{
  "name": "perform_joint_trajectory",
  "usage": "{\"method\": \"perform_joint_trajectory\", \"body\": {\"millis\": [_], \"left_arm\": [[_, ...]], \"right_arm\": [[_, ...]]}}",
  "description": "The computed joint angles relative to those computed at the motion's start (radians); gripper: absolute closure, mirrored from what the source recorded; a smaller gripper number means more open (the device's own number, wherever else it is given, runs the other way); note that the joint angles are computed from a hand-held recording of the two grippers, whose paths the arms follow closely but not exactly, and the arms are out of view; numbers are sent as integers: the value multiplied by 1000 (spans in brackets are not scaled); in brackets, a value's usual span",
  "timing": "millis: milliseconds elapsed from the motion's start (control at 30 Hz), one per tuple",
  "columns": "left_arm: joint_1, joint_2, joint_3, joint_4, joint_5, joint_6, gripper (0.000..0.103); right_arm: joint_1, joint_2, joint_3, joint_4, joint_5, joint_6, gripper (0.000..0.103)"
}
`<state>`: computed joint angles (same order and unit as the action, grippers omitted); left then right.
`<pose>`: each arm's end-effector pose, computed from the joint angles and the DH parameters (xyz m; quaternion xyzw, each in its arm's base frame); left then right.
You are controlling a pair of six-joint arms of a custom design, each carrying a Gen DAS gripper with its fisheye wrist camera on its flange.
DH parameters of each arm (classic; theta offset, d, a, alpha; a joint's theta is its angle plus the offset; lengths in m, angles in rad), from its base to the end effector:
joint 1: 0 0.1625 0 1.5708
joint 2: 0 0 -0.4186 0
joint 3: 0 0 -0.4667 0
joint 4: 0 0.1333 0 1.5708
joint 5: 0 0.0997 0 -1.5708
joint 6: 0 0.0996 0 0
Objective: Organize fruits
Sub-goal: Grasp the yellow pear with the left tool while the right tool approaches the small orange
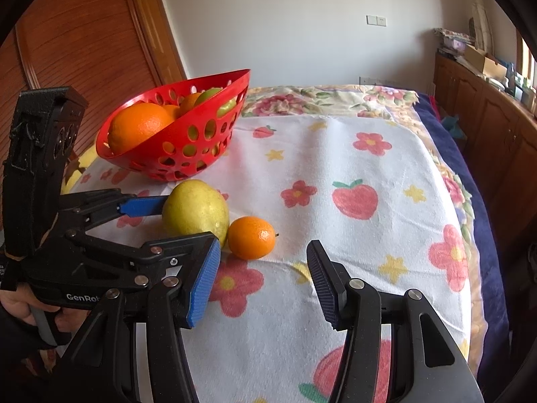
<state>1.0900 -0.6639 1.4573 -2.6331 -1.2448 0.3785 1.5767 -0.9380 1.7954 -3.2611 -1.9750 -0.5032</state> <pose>-0.2135 -0.7664 0.0233 0.3875 0.8980 -0.1403 0.1538 0.0982 -0.6872 0.1593 0.1470 -0.8875 0.3389 0.2755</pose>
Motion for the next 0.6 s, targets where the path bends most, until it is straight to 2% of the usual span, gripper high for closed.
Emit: {"method": "perform_joint_trajectory", "body": {"millis": [600], "left_arm": [[5,-97,107,-64,8,44,34]], "right_arm": [[0,49,-56,36,-30,-5,48]]}}
